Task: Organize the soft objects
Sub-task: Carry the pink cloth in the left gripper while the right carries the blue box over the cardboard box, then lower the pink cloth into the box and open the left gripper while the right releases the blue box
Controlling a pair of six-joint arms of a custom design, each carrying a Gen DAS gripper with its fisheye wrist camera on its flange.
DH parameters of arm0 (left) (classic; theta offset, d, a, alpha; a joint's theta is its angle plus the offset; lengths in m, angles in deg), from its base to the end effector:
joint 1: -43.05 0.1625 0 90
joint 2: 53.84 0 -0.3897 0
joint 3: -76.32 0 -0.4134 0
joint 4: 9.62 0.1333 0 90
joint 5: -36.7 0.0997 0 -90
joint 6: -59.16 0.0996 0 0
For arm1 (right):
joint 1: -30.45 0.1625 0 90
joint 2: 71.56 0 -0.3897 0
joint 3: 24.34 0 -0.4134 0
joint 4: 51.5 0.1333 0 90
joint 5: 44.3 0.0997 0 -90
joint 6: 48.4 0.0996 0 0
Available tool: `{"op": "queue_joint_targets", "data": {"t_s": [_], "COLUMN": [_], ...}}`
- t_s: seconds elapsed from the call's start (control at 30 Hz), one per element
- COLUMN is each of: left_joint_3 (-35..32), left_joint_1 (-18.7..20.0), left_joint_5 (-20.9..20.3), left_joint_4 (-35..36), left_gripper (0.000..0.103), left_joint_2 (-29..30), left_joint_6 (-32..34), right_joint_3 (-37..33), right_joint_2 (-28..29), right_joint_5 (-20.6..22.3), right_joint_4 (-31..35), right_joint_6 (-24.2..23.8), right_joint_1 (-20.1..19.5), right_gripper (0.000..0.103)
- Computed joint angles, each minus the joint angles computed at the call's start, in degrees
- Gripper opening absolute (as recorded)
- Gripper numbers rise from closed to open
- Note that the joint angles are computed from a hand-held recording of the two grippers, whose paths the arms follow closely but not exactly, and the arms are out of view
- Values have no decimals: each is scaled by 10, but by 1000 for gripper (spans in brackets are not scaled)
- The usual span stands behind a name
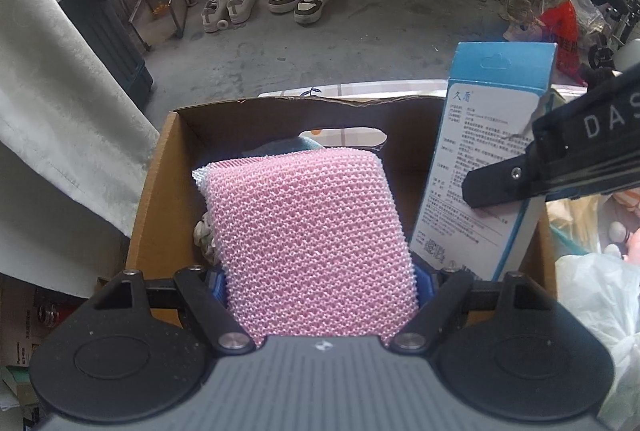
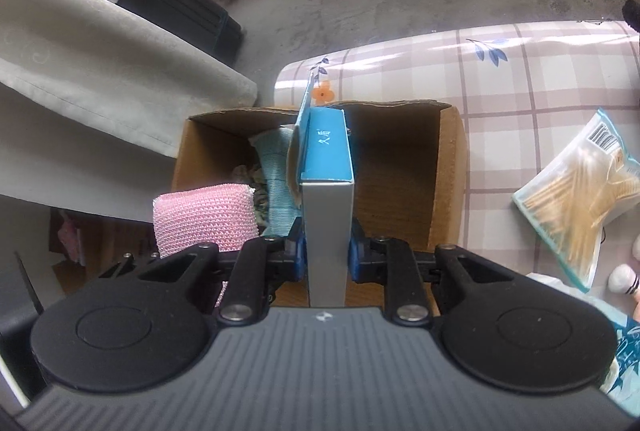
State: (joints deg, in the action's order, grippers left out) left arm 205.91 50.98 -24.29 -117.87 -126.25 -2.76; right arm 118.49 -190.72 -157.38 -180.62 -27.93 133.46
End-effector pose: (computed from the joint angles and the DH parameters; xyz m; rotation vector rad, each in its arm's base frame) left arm -0.3361 -0.2302 0.0562 0.6177 2.2578 -0.3189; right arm 0.1615 -0.2801 0.2751 -0.2583 -2.7755 0.5258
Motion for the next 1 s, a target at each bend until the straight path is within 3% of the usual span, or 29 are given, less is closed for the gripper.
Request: {"op": "queue_joint_targets", "data": {"t_s": [0.5, 0.83, 1.0], "left_joint_3": [34, 38, 50], "left_joint_1": [34, 48, 35], "left_joint_5": [47, 40, 46], "left_joint_4": [-195, -192, -181], "left_gripper": [86, 90, 90], "left_joint_2": [99, 113, 94], "left_joint_6": [216, 221, 204], "right_joint_3": [-18, -8, -5], "right_joint_2": [81, 79, 62], "right_joint_5": [-108, -113, -114], "right_joint_4": [24, 7, 1], "right_joint_6": [9, 2, -1], "right_joint_1": [-1, -26, -16], "right_gripper": [21, 25, 39]}}
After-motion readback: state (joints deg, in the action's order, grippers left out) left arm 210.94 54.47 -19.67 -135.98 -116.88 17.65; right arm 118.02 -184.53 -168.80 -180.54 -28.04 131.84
